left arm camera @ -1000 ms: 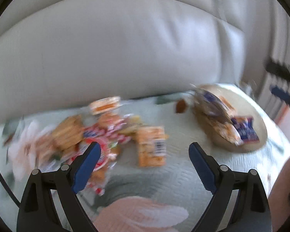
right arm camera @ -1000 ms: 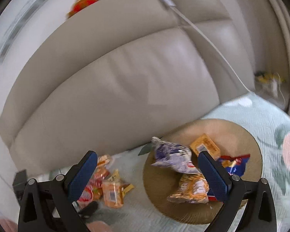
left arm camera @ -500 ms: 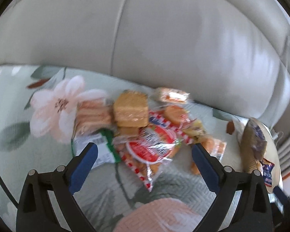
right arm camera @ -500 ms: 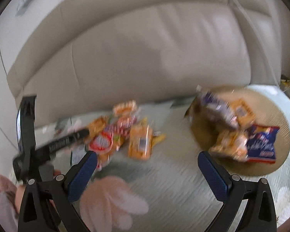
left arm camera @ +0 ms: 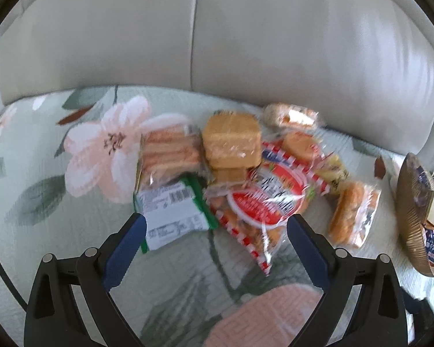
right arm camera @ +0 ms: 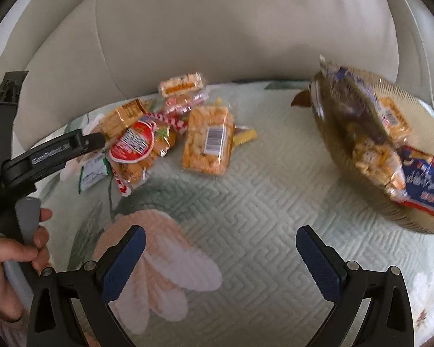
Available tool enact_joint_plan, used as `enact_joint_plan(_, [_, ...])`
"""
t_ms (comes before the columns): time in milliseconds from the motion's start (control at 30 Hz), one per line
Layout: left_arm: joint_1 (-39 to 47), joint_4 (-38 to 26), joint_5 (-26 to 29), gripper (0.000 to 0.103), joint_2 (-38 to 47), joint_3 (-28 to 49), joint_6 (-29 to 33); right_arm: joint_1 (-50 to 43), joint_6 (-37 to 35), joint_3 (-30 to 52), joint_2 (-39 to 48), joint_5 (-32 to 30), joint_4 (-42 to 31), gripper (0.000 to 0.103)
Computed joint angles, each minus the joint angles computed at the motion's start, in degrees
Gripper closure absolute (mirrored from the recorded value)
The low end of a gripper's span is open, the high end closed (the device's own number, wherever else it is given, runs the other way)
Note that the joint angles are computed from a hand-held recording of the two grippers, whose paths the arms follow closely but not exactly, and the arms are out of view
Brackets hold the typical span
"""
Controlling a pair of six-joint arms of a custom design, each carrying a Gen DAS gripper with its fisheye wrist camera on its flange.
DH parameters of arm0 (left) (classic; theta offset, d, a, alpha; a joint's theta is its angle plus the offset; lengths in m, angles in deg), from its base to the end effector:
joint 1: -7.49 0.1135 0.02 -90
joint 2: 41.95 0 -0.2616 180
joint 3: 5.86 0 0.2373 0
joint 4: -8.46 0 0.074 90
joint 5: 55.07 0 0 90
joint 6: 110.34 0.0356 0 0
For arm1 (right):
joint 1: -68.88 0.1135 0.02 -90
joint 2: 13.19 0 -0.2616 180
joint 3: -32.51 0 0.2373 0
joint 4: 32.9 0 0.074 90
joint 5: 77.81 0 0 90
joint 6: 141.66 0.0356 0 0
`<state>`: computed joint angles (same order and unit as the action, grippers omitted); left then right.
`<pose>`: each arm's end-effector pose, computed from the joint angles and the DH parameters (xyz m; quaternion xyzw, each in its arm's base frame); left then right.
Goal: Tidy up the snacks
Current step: 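Withdraw both tools from the bowl back toward the remaining snacks, then position the right gripper around the orange bread bag while the left straddles the wafer pack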
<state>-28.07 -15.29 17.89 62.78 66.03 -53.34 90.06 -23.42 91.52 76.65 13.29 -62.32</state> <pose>0.2870 -0.1924 0.1476 -0.0214 0.9479 -0.0429 0.3148 0.2589 0.0996 0.1583 0.0620 0.9645 0.0989 0.2371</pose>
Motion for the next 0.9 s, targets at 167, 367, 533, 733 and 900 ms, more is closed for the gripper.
enact_joint_plan(167, [2.93, 0.19, 2.63, 0.005, -0.35, -1.13, -3.09, 1.49, 0.96, 3.09, 9.7, -3.72, -0.3, 0.0])
enact_joint_plan(367, [4.59, -0.04, 5.53, 0.005, 3.66, 0.01, -4.31, 7.98, -1.84, 9.02, 17.25, 5.75, -5.23, 0.0])
enact_joint_plan(533, [5.56, 2.58, 7.57, 0.005, 3.87, -1.17, -4.1, 8.23, -1.15, 8.29, 17.52, 6.74, -3.16, 0.0])
enact_joint_plan(733, [7.44, 5.03, 7.82, 0.005, 1.82, -3.34, -7.02, 9.31, -0.1, 7.8, 17.81, 8.89, -1.46, 0.0])
enact_joint_plan(900, [9.5, 6.18, 7.5, 0.005, 1.21, -4.5, -9.9, 13.73, 4.44, 2.27, 17.81, 16.97, 9.01, 0.0])
